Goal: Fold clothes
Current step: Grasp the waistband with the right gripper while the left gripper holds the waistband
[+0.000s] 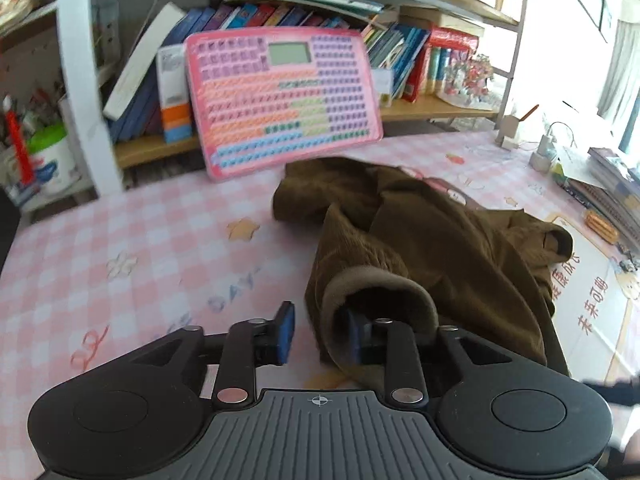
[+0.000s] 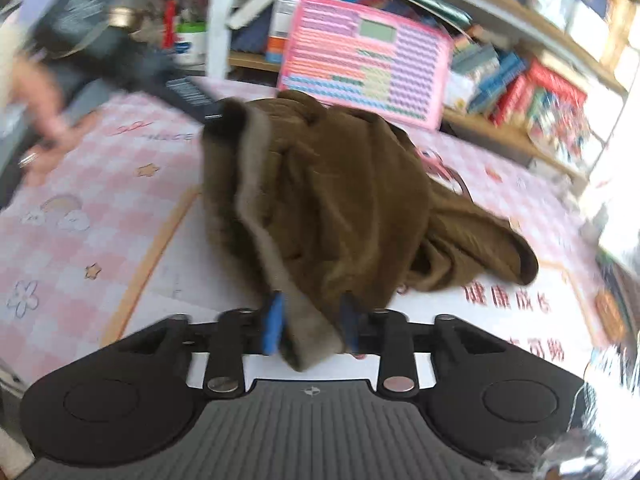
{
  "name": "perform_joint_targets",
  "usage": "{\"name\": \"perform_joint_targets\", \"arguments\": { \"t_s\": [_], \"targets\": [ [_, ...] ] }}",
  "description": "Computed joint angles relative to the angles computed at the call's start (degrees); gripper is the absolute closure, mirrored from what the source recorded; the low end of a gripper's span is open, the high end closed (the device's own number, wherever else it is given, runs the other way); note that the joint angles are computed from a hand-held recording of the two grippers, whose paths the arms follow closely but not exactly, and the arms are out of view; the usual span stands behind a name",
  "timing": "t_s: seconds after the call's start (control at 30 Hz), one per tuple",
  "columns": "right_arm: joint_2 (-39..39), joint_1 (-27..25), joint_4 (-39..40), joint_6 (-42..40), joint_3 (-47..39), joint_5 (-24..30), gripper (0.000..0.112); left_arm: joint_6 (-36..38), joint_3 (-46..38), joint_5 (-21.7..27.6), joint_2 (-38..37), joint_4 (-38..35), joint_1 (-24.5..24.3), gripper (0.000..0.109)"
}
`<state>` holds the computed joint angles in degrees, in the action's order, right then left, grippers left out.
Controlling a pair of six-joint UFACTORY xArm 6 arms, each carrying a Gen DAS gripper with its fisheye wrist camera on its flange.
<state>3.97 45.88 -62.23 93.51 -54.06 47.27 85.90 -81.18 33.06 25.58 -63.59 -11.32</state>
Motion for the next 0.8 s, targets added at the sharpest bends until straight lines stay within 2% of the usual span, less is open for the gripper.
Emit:
{"name": "perform_joint_targets", "arguments": {
  "t_s": [0.13, 0.17, 0.2, 0.23, 0.3, 0.43, 0.57, 0.63, 0.8],
  "targets": [
    [4.9, 0.3, 2.7, -6.2, -4.2, 2.7, 0.081, 0.4, -1.0, -0.7, 1.1, 1.3, -1.6, 0.077],
    [6.0, 0.2, 3.4, -7.0, -5.1, 3.2, 0.081, -0.5, -1.2, -0.7, 1.4, 2.6, -1.8, 0.088],
    [7.1, 0.3, 4.1, -7.5, -6.0, 4.3, 0.085, -0.9, -1.3, -0.8, 1.5, 3.1, -1.8, 0.103],
    [7.9, 0.7, 4.5, -7.6, -6.8, 6.1, 0.092, -0.4, -1.1, -0.6, 1.1, 3.0, -1.4, 0.103],
    [7.6, 1.0, 4.6, -6.0, -6.6, 8.2, 0.093, 2.4, 0.1, 1.0, -0.5, 1.0, 0.0, 0.104],
    [5.3, 1.1, 3.3, -3.4, -4.9, 6.7, 0.092, 5.2, 3.4, 4.0, -4.3, -1.7, 3.2, 0.105],
    [8.5, 1.0, 5.2, -8.0, -6.6, 7.0, 0.094, 3.8, 5.2, 5.6, -6.4, -2.6, 5.7, 0.104],
    [8.2, 1.9, 3.6, -7.5, -5.9, 8.5, 0.100, 1.7, 5.8, 6.5, -7.2, -1.1, 7.2, 0.104],
    [-1.9, 3.3, 0.4, -5.0, -0.5, 9.1, 0.102, 0.4, 6.9, 11.3, -11.7, -0.2, 10.8, 0.104]
  ]
}}
